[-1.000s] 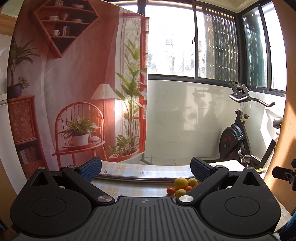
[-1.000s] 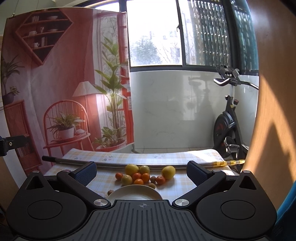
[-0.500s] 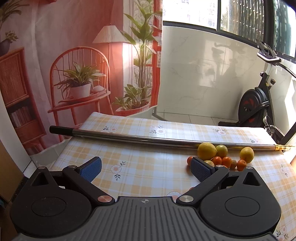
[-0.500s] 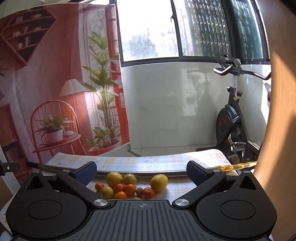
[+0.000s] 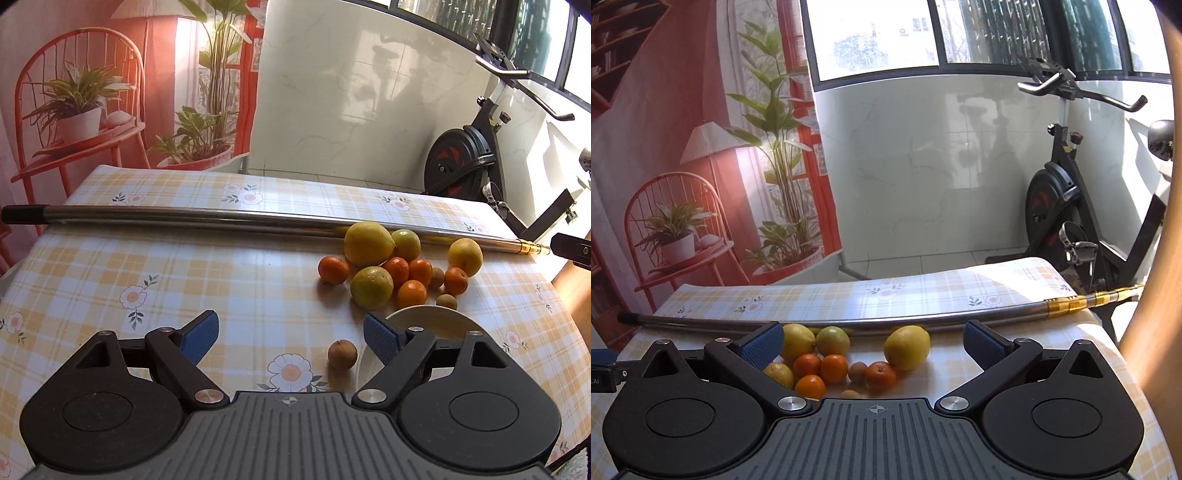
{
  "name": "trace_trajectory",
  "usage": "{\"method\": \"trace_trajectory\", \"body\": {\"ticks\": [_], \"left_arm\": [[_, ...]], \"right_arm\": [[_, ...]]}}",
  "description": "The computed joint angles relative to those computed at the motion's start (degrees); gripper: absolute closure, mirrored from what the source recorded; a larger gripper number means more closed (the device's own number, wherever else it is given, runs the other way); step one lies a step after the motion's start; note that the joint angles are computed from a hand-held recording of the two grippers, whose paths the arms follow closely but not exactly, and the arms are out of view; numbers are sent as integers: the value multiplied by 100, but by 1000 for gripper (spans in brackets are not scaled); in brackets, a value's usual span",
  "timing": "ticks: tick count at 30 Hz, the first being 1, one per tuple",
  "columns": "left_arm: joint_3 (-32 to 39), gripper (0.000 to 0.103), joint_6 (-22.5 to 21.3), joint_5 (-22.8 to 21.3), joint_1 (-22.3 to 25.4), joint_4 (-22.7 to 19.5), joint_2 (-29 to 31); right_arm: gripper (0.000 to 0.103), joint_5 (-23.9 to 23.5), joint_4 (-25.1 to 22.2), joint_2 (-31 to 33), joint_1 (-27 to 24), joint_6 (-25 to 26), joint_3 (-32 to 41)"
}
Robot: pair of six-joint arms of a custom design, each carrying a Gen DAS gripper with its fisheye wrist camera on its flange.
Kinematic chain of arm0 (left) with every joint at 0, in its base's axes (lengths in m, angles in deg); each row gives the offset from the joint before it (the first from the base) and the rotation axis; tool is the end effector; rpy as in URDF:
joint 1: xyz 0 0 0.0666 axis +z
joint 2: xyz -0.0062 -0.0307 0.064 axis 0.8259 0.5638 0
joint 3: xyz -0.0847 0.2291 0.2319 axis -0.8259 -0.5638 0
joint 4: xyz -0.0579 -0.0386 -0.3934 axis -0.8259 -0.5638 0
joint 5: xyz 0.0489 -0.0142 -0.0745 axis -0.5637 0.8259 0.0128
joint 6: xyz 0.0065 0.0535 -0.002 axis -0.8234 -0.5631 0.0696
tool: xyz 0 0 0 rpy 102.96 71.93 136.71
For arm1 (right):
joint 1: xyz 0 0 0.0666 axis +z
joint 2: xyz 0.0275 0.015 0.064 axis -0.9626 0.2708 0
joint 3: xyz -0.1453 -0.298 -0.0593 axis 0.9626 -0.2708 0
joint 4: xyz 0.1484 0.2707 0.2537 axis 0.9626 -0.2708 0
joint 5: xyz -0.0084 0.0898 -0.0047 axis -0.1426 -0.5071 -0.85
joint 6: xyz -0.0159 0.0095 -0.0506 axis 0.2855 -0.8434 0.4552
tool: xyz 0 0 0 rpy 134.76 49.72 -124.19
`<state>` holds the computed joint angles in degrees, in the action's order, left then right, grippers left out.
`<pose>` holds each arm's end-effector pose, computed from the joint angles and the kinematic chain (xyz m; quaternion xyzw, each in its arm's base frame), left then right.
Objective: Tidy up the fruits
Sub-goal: 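Lower the left gripper onto a small brown kiwi and close on it, then grasp the large yellow grapefruit with the right gripper while the left gripper holds the kiwi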
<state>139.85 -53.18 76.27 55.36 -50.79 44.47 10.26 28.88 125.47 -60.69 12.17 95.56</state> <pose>0.4824 0.0029 0.4194 -0.1885 0.9054 0.0122 0.3801 0.6197 0.1620 0.4423 -0.1732 0.8513 0.2129 0.4472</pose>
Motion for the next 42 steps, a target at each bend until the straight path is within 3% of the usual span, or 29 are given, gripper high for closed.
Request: {"method": "trace_trajectory", "body": {"ticks": [5, 9, 14, 21, 24, 29, 35, 38, 42], "left_arm": [[465, 32, 93, 676, 180, -525, 617], [971, 53, 611, 1398, 396, -998, 1163], [1127, 56, 1405, 2023, 508, -1066, 1336], [1199, 56, 2029, 2250, 503, -1061, 1481], [1100, 80, 2235, 2455, 541, -805, 1456], [1075, 80, 2205, 2370, 556, -814, 1386], [1091, 80, 2013, 1616, 653, -854, 1296], [1051, 79, 1833, 1620, 708, -738, 1284], [1020, 61, 1659, 1679, 706, -755, 1278]], "right_arm": [[0, 245, -245, 486, 94, 103, 440], [2, 269, -558, 919, 61, 3, 926], [3, 254, -816, 1312, 37, -47, 1358], [3, 141, -964, 1464, 10, -66, 1486], [3, 131, -929, 1381, -12, -75, 1357], [3, 141, -888, 1287, -43, -126, 1223], [3, 125, -840, 1197, -62, -49, 1113], [3, 105, -855, 1199, -66, -39, 1121], [3, 262, -784, 1261, -47, 50, 1204]]}}
